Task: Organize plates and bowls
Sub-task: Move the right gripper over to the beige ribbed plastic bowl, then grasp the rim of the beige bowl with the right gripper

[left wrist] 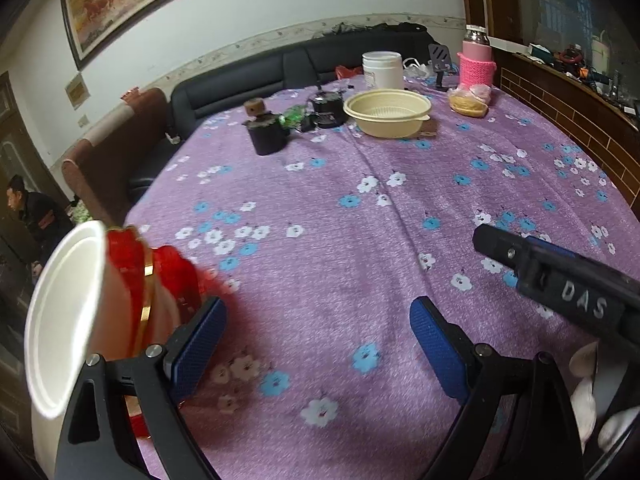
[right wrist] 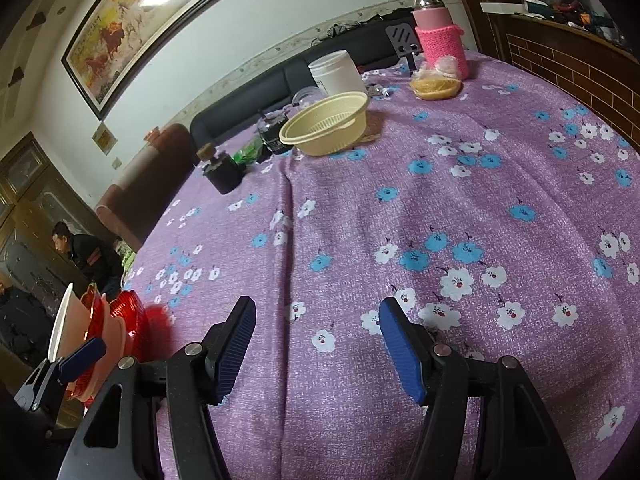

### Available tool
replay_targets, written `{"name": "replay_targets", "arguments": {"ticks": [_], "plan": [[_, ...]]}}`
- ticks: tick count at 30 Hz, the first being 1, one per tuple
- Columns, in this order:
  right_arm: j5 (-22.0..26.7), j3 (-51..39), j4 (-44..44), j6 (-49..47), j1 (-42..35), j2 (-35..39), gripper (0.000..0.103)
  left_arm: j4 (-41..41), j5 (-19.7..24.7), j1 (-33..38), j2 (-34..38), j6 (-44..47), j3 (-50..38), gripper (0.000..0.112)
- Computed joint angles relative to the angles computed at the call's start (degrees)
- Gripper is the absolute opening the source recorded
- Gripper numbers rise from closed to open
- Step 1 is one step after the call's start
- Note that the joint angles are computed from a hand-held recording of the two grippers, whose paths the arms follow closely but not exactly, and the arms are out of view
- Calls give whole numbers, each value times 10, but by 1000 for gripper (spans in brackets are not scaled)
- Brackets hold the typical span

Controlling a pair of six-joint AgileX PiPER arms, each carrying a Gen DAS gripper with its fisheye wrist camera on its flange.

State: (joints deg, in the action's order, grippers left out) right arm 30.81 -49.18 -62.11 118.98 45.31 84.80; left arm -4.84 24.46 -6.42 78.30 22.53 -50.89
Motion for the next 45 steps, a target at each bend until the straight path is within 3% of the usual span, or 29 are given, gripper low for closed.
{"name": "replay_targets", "arguments": {"ticks": [4,8,12,15,19,23,28,30,31,32,36,39,45], "plan": [[13,-17,35,-46,-6,13,68,-63,1,4,68,52,-43,92],[50,-48,83,-130,-21,24,68,-59,-4,12,166,19,-113,92],[94,-89,115,-215,-61,40,68,-181,0,46,205,120,-130,92],[103,-151,143,-305,-114,74,68,-202,-17,52,203,148,-120,92],[84,-296,272,-475,-220,166,68,-182,-24,50,202,139,-118,92],[63,-421,405,-564,-296,253,68,-133,-34,40,211,99,-123,94],[127,-609,479,-615,-335,384,69,-99,-26,31,221,74,-133,95],[161,-676,502,-637,-342,430,63,-100,-24,31,222,75,-135,95],[173,-699,514,-646,-345,446,44,-101,-24,31,222,76,-135,95],[169,-703,541,-664,-350,453,24,-102,-23,31,223,76,-136,95],[125,-630,588,-700,-353,414,18,-107,-23,32,223,80,-136,95],[92,-523,617,-735,-349,336,16,-122,-21,35,224,96,-138,95],[81,-325,696,-821,-332,175,14,-207,-3,53,219,179,-139,95]]}}
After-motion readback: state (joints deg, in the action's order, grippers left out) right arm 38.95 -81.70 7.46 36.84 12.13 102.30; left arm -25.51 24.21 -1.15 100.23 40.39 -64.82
